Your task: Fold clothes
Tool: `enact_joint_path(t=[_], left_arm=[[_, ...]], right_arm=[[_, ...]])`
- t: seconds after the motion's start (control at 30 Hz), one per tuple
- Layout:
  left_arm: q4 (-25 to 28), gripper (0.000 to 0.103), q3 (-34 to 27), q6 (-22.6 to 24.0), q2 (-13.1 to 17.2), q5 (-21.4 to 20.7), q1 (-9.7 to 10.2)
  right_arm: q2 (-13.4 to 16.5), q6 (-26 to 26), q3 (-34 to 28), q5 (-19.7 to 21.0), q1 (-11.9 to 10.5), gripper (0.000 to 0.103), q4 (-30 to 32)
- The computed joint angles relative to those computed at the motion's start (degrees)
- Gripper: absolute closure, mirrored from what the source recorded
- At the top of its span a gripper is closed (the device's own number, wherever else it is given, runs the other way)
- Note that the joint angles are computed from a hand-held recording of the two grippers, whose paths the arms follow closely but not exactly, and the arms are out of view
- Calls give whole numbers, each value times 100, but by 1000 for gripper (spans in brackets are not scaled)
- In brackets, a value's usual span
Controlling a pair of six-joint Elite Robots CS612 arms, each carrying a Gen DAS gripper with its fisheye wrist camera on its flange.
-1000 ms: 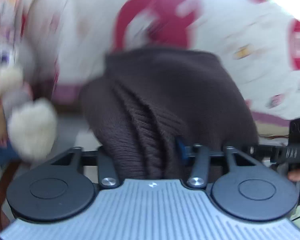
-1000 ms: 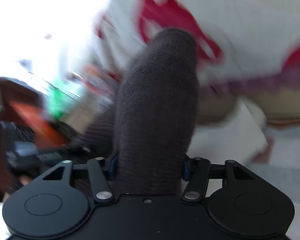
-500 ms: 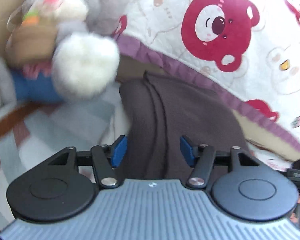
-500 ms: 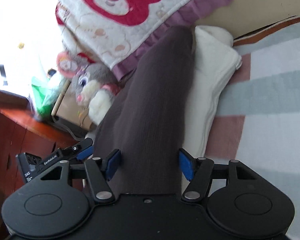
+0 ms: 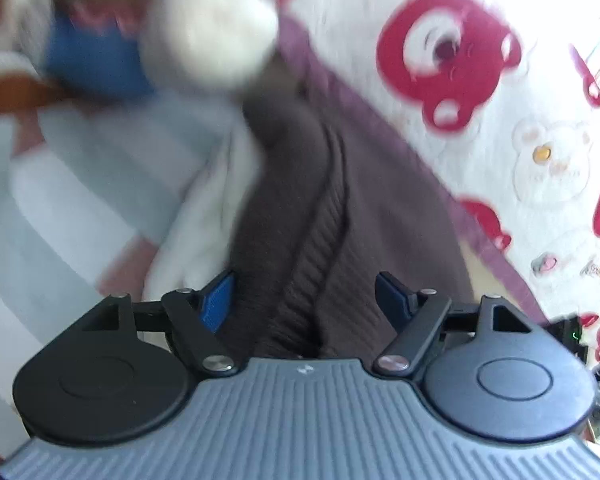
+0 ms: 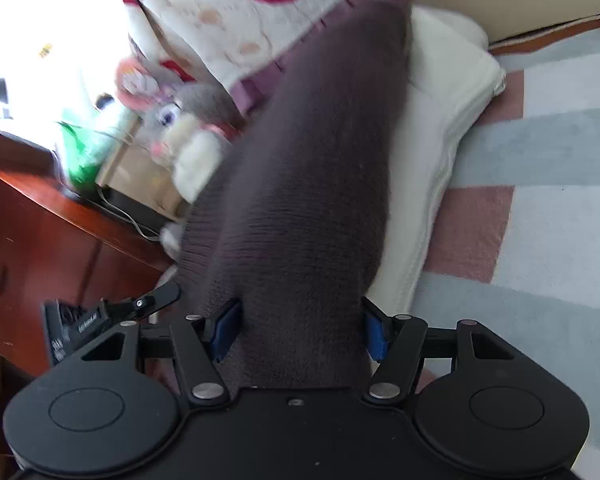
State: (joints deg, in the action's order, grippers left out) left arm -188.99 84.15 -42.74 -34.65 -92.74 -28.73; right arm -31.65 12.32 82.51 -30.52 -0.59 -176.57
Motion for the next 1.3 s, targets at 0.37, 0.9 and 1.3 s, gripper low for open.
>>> enact_joint_path(t=[0.37,0.9,1.3], left_arm=[[2312,67,-571,808,-469,1570,-129],[1589,49,-605,1960,-349,3660,-557],[3225,62,-1683,2266,260,2741,-470]], right_arm=[[-608,-2928,28,328,273,82,2324],[-89,-395,-673,-367,3,31,424],[667,1135,-1991,-1865,392,59,-1190]])
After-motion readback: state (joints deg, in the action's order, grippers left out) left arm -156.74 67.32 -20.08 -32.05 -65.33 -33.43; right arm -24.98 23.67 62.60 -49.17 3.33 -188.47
